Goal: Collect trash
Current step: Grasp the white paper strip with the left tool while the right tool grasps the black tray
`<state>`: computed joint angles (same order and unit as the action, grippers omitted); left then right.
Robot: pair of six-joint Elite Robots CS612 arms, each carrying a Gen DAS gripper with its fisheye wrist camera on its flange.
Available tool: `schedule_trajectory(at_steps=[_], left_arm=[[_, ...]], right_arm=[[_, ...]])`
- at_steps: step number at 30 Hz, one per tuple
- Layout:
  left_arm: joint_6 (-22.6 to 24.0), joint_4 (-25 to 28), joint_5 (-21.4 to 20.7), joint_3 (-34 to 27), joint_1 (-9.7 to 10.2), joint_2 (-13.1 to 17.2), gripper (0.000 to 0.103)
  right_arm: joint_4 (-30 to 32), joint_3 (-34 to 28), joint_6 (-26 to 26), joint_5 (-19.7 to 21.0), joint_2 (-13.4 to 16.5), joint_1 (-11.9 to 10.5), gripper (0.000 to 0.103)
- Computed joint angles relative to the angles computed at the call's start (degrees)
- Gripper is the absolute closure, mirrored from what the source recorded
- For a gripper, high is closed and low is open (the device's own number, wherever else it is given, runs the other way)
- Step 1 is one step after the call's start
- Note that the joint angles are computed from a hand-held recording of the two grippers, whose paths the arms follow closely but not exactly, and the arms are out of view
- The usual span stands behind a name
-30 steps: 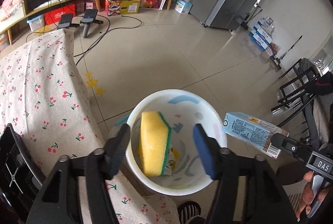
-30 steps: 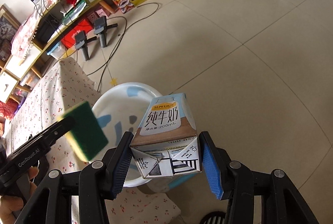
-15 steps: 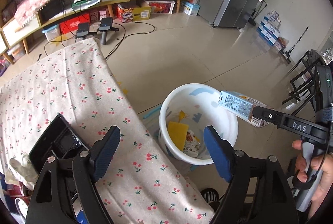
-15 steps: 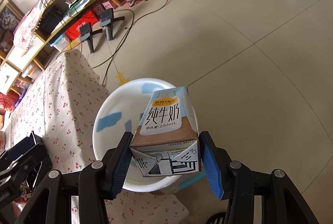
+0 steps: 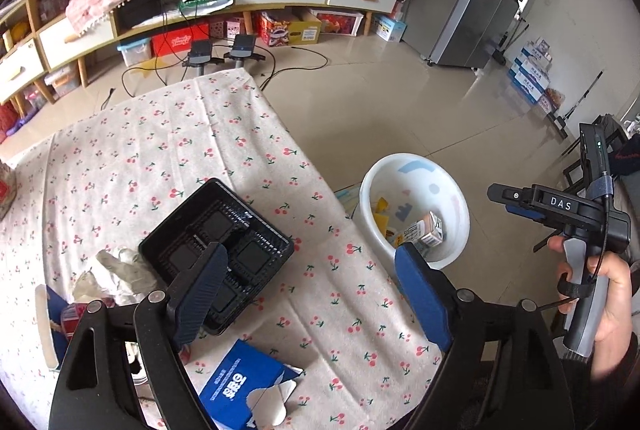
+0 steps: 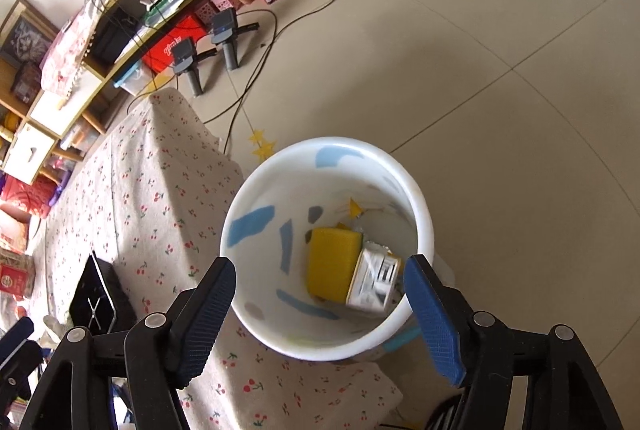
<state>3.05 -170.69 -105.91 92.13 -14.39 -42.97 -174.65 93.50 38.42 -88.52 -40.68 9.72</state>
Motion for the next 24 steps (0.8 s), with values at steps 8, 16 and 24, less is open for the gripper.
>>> schedule_trajectory(at_steps=[8,16,24], left_arm=[[-0.34,-0.09,-0.84,2.28,3.18,-1.59,0.015],[0.34,2.43,1.76,3.21,6.07,-2.19,0.015],[-2.06,2.65,4.39,1.83,9.21,-0.37,0.015]], right_arm=[[0.16,0.20,-3.00,-0.69,-0.95,2.01,0.023],[1.55,-2.37,-8.07,-1.78,-0.16,4.85,0.021],[6.60,-7.52,-11.09,-2.52,2.28,7.09,0.020]])
